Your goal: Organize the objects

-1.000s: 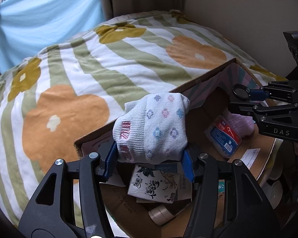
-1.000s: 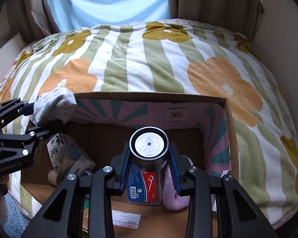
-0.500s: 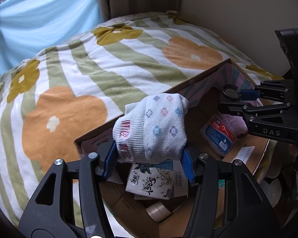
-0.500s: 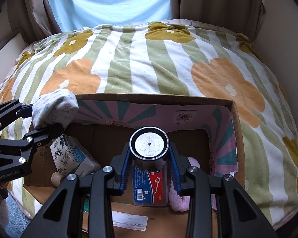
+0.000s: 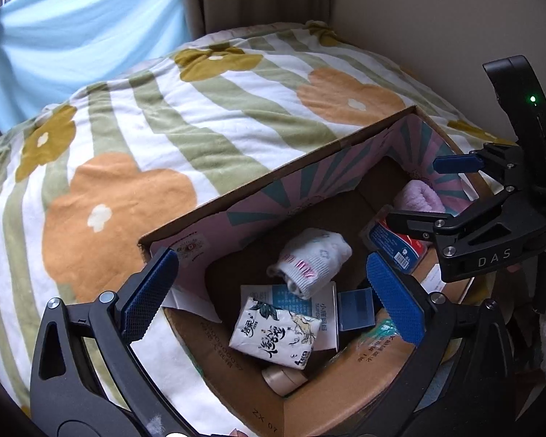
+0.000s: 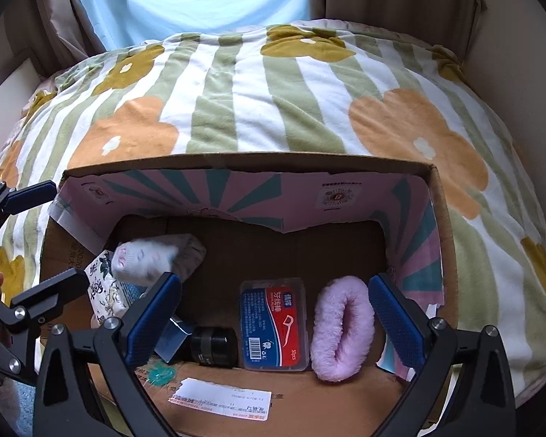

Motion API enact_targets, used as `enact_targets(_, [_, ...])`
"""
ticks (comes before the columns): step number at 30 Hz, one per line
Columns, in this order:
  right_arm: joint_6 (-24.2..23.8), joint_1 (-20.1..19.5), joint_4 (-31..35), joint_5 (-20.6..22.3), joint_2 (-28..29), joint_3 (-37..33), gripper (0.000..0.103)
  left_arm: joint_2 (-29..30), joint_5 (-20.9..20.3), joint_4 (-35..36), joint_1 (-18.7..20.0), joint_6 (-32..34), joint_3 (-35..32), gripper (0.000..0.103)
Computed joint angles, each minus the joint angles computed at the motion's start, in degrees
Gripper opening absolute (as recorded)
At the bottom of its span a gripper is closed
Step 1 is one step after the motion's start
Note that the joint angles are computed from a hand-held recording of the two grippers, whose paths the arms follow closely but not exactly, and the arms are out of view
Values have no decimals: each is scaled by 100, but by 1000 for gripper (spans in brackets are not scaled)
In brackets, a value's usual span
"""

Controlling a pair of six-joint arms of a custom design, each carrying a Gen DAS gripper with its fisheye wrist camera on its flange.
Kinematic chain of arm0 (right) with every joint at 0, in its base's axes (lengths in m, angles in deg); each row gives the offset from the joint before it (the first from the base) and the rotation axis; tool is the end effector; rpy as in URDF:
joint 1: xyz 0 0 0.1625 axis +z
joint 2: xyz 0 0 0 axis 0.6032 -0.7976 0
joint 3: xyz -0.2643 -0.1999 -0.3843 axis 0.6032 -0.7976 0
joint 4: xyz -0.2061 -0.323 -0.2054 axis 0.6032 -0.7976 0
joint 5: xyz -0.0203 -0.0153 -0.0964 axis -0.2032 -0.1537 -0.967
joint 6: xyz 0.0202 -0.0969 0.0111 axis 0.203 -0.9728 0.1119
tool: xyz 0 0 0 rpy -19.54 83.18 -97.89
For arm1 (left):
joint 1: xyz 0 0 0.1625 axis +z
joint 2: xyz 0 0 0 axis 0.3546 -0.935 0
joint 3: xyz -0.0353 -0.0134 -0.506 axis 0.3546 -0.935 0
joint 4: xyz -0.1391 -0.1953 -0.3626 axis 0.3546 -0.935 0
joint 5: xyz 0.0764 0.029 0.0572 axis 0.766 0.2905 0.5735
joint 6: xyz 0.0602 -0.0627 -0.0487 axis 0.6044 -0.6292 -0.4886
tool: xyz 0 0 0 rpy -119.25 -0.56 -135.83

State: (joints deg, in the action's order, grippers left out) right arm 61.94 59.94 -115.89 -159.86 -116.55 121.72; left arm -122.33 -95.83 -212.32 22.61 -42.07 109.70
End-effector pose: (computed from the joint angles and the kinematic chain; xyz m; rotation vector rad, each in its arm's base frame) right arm 0.1445 -0.6450 0.3931 0.1871 -2.2690 0.6408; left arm -0.4507 -0.6794 0.0877 1.1247 2.4085 -0.4701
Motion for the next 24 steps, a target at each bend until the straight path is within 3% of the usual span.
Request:
enact_targets(11, [289, 225, -33, -59, -15, 13, 102, -297, 77, -87, -69, -131, 215, 103])
enact_targets(15, [109, 515, -232, -353, 83, -44, 102, -588, 337, -290, -128, -273, 408, 103])
enact_targets(19, [-167, 946, -668, -498, 215, -107, 102, -1022, 832, -499, -214, -455, 651, 103])
enact_targets(22, [-409, 1312, -1199, -811, 442, -117, 102, -1450, 1466, -722, -330, -596, 1010, 103])
enact_targets(24, [-238, 1453, -1191, -717, 504, -97, 102, -1728, 1653, -797, -349, -786, 1248, 103])
